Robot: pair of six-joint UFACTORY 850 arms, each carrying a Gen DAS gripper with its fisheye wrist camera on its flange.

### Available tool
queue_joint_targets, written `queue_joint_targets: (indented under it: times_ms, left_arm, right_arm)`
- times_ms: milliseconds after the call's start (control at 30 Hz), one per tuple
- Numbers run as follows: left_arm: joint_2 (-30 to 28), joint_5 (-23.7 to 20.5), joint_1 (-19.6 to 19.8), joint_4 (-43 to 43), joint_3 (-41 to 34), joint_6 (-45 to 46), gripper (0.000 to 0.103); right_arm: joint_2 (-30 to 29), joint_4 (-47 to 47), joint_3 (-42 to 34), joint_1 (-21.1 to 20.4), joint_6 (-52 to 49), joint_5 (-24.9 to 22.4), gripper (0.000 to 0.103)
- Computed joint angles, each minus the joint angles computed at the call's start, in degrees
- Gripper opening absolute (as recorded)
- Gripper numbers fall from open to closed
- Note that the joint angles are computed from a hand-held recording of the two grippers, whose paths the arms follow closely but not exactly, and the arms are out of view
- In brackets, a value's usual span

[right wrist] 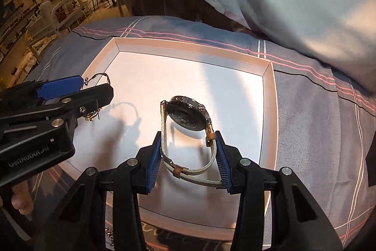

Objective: Organize jewelry
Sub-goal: 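Carry the bangle with left tool into the white box while right tool carries the watch there, both opening, then withdraw both open tools from the box back to the jewelry pile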

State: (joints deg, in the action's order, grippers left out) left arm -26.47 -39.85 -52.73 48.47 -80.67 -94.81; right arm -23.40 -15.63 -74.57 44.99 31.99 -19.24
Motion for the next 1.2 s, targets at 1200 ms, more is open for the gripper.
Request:
queue_joint_targets:
  times_ms: [1200]
  left_arm:
    - [7.29,-1.02,-10.42,2.98,13.02,-12.69,0.088]
  right_arm:
    - [18.92,-23.79,25.31,8.89,29.22,5.65,0.067]
